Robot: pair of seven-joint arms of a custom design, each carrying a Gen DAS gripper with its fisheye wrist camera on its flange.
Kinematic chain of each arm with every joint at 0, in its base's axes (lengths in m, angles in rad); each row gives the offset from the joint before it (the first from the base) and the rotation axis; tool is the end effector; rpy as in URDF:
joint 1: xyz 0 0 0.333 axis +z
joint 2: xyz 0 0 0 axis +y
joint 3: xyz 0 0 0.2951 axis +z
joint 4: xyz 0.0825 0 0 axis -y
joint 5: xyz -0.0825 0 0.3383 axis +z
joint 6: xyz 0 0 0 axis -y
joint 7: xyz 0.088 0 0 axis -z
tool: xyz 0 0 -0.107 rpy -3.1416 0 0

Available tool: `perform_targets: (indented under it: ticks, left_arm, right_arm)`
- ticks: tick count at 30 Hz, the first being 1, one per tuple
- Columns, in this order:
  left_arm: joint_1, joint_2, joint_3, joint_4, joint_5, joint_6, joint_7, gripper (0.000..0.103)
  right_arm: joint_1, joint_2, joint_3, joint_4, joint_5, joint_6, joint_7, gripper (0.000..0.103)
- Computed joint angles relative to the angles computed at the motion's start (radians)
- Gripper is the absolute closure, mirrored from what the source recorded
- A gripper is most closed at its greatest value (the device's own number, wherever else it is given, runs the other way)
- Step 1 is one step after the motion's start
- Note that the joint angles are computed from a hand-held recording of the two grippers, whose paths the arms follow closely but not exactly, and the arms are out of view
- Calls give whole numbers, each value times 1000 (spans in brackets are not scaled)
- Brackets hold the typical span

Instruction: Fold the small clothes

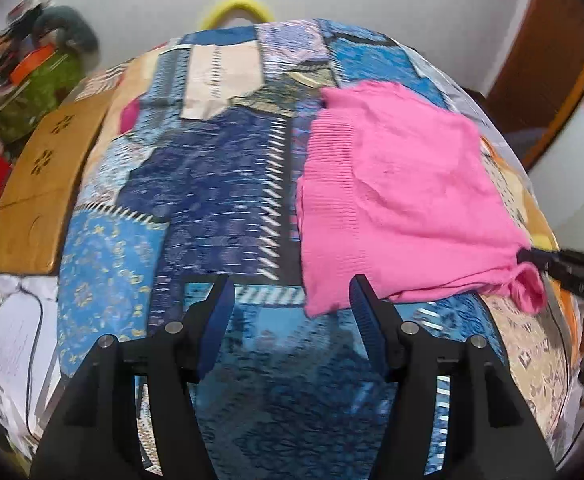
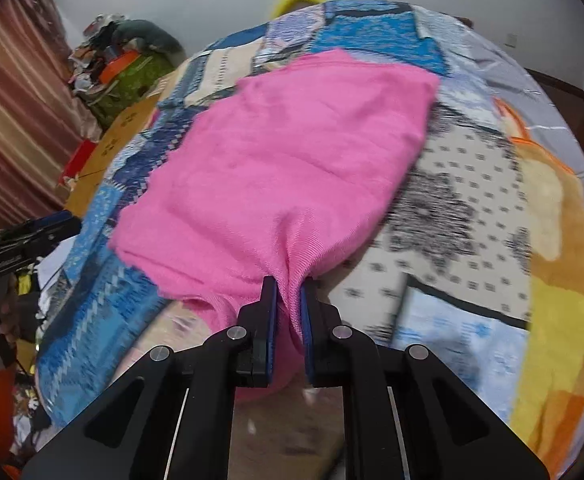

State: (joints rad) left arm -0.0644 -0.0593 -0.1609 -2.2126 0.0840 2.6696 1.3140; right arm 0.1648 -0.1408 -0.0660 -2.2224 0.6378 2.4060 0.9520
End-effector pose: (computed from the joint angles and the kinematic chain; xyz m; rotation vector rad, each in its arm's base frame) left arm 0.5082 -0.1202 0.4651 -1.9179 1.9872 -0.5739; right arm 0.4912 0.0517 0.4710 -2.0549 1.5073 -0.0174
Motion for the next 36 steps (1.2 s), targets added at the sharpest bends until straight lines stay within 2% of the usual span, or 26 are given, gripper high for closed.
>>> perform_targets:
  ticks: [4, 6, 7, 12, 14, 16, 18, 21, 25, 31, 36]
  left_arm:
    - [-24, 22, -15, 32, 1, -29, 37, 43]
    - [-38, 33, -20, 48, -6, -40, 61, 42]
    - [-44, 38, -22, 54, -2, -43, 63, 41]
    - [-72, 61, -28, 82, 23, -52, 90, 37]
    - [-82, 70, -29, 89, 41, -53, 96, 36]
    - [-91, 81, -29, 99, 50, -59, 104, 35]
    - [-99, 96, -30, 112, 47, -73, 126, 35]
    - [-108, 118, -34, 134, -13, -106, 210, 35]
    - [-126, 146, -28, 159, 12, -118, 202, 32]
    - [-143, 187, -29, 206, -9, -140, 244, 32]
    - [-162, 207, -29, 215, 6, -116, 267, 31]
  right_arm:
    - [-25, -8, -10, -2, -59, 10, 29, 93]
    - [-34, -9, -16, 10, -92, -18, 41, 92]
    - [-37, -16, -18, 11, -101, -28, 40, 90]
    - [-34, -72, -28, -12, -136, -13, 19, 89]
    - [-25, -84, -40, -12, -125, -20, -5, 83]
    - [-19, -98, -43, -18, -132, -24, -28, 67]
    - [-8, -106, -46, -22, -130, -33, -54, 56]
    - [7, -110, -44, -30, -133, -48, -86, 51]
    - [17, -93, -20, -43, -177, -40, -78, 40]
    - [20, -36, -15, -18, -188, -51, -77, 40]
    - [17, -32, -7, -36, -163, -45, -113, 39]
